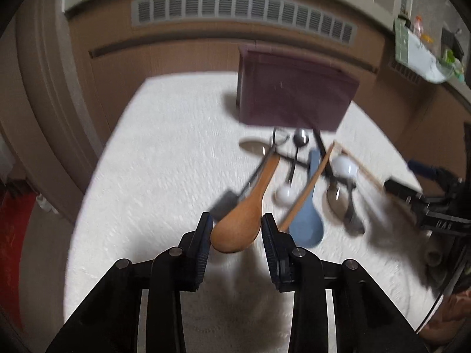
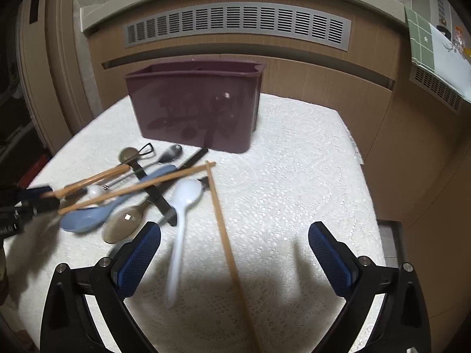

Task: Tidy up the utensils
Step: 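Close the right tool on the white plastic spoon's handle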

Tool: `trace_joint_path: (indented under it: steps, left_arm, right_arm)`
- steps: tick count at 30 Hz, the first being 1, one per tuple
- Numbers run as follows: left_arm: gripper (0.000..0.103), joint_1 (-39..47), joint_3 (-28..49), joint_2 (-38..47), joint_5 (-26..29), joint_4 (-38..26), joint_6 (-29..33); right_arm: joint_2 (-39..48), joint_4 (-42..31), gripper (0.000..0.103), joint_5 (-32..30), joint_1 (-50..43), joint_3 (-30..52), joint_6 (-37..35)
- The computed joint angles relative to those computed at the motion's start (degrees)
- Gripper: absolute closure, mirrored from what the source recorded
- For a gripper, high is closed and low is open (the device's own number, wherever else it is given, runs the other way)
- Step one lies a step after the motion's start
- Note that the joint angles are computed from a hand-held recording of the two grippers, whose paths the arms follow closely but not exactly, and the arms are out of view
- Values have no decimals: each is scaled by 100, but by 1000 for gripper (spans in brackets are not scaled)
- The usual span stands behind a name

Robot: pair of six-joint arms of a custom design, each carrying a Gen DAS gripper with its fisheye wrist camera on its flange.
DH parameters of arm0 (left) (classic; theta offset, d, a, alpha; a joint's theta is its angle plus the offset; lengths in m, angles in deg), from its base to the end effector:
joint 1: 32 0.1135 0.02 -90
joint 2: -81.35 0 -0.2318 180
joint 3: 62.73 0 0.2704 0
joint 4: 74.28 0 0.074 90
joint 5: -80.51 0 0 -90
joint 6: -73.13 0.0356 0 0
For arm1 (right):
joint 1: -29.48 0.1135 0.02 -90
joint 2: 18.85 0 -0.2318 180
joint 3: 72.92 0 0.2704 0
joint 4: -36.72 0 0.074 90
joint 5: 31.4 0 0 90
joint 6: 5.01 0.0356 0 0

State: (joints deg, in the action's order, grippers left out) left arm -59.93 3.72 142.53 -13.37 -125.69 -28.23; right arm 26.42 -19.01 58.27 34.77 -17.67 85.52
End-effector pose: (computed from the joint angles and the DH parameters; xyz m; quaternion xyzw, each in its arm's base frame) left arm 0.2250 -0.1166 0.2625 0.1211 0.9193 -0.0959 0.3621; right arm 0.1988 0.0186 0.2465 -0.0396 0.9255 0.0218 0.3760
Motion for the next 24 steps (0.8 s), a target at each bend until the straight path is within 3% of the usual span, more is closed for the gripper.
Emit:
trace_joint_path:
  steps: [1, 6, 10, 15, 17, 20, 23, 24]
  left_arm:
    - [68, -8, 58, -55, -52, 23, 13]
    - [76, 15, 390, -128, -220, 265, 101]
    - [76, 156, 489, 4, 19, 408, 117]
    - [76, 243, 543, 178, 165, 414, 174]
    - [75, 405, 506, 169, 377, 266, 260]
    - [73, 510, 471, 338, 577, 93, 251]
    - [57, 407, 391, 572, 723, 36, 150]
    - [57, 338, 328, 570, 764, 61, 126]
  right_arm:
    - [143, -40, 7, -220, -43, 126, -20]
    - [1453, -290, 55, -788, 24, 1065, -83]
    - [2022, -267, 60, -578, 395, 1368, -52]
    - [2845, -216, 63, 238, 875, 1756, 135]
    - [2798, -230, 73, 146, 872, 1727, 95]
    - [2554, -376, 73, -47, 781, 1648, 56]
    - [2264, -521, 73, -317, 591, 1562, 127]
    - [2126, -548, 73, -349, 551, 1506, 156]
